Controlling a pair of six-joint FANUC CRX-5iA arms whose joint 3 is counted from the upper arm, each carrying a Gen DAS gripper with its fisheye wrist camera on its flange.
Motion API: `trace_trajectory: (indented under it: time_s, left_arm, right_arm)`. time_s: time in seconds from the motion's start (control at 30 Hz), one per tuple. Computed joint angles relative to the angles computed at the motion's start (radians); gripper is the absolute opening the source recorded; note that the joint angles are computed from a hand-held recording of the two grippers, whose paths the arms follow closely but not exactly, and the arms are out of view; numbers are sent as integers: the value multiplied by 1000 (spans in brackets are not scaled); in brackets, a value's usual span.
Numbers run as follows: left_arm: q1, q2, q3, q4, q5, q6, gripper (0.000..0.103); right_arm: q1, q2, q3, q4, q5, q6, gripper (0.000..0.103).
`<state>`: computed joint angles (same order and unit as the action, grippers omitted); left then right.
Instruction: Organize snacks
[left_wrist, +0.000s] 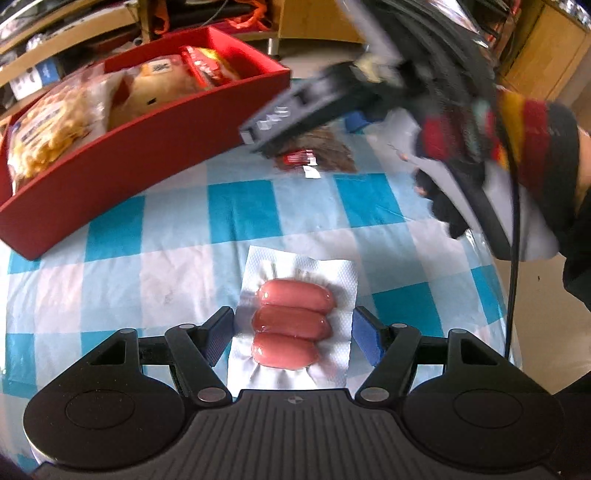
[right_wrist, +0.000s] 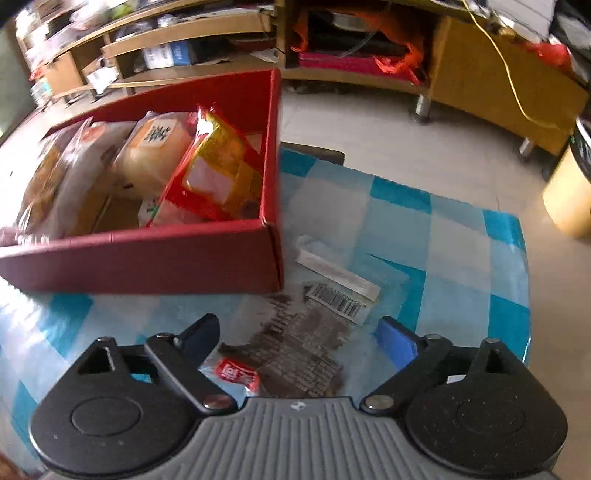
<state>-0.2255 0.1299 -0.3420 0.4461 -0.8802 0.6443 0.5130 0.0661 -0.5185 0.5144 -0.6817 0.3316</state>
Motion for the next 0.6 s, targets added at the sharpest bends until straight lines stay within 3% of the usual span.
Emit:
trace_trajectory:
  time_s: [0.07,0.1,0.27,0.33,0.4,0.47,0.5,0.6]
  left_arm:
    - [20,-5,-1,12,-15,-8,75]
    - [27,-9,-5,17,-17,-16,75]
    - [45,-15,-14,30,-24,-30,76]
    - [44,-18,-15,32,-23,-31,76]
    - [39,-24,-17,30,-14,-22,76]
    - [42,-32,-26,41,-13,-27,76]
    - [43,-36,-33,49,-11,-33,76]
    - [37,-34,-34,40,5,-24,76]
  right_arm:
    - [-6,-26,-2,-86,-12,60,89]
    - [4,-41,-17,-69,-27,77,80]
    - [56,-134,-84,-115,-59,71,72]
    - [76,-164,-106,-109,-82,47,52]
    - [66,-190,-120,-121,-71,37,50]
    - [52,-190,-99,-165,-83,67,56]
    - [52,-184,-106,-127,-78,18,62]
    - [20,-156,-78,-140,-50,-33,66]
